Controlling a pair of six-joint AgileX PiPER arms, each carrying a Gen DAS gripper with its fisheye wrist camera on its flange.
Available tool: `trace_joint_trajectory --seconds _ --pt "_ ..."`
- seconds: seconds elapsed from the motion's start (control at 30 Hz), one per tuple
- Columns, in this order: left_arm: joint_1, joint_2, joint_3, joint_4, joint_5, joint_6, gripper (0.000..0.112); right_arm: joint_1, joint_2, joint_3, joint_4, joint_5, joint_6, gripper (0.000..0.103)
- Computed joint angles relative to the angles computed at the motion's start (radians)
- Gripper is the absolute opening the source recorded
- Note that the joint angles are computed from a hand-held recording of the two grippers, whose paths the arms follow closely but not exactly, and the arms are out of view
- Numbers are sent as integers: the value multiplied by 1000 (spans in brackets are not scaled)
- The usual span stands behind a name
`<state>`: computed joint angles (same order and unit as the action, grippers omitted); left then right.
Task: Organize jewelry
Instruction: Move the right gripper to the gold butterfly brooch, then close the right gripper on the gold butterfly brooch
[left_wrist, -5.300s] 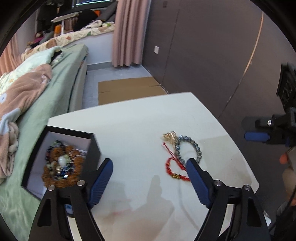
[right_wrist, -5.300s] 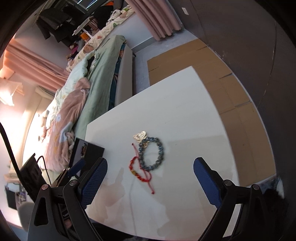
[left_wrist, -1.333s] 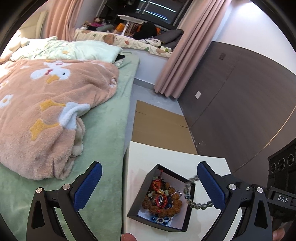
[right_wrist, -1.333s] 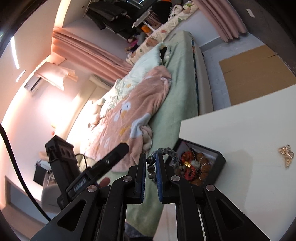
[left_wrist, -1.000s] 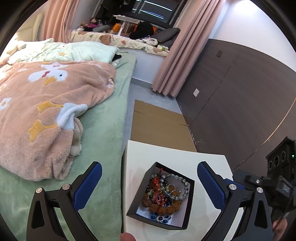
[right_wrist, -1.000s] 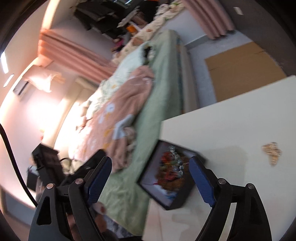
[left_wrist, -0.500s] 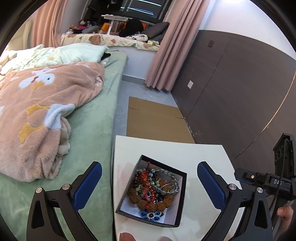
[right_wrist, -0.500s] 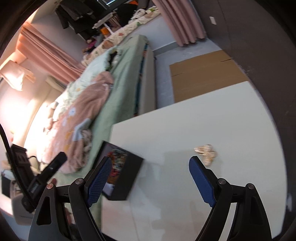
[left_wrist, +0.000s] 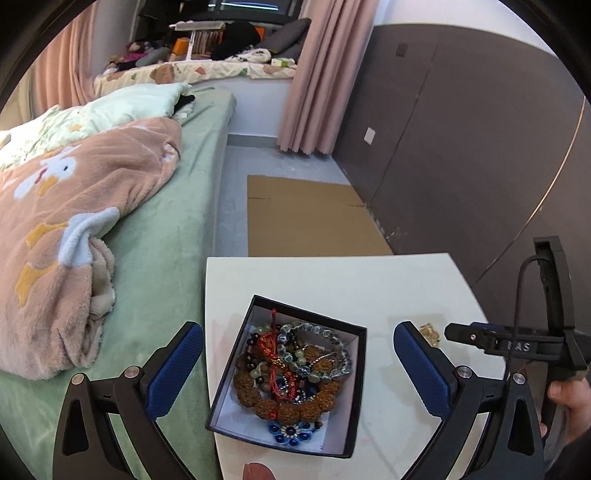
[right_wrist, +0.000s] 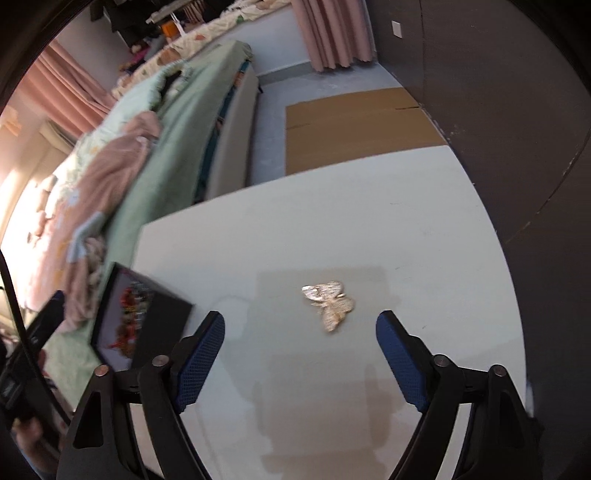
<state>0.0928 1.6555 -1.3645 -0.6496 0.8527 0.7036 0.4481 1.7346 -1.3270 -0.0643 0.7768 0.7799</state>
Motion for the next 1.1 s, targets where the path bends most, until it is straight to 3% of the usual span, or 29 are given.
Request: trace_joint_trajectory --seconds 0.03,0.2,0.4,0.5,0.6,0.8,0.93,1.1 --pt "-5 6 -4 9 -5 -5 103 -6 16 -11 13 8 -14 67" --pt "-10 51 -50 26 21 -38 103 4 112 -106 -46 103 -15 63" --pt "-15 75 -79 30 22 -46 103 21 210 -212 -92 208 -27 52" --pt "-17 75 -84 31 30 -45 103 42 232 -245 -147 258 -8 42" --pt "-12 72 -84 41 42 -45 103 50 227 -240 -154 259 -10 30" --pt "3 55 -59 23 30 -33 102 65 183 -184 -148 253 -7 30" --pt "2 26 -25 21 13 -21 103 50 132 -123 -103 196 -14 21" --pt "3 -17 14 13 -11 -10 103 61 103 -87 -116 186 2 15"
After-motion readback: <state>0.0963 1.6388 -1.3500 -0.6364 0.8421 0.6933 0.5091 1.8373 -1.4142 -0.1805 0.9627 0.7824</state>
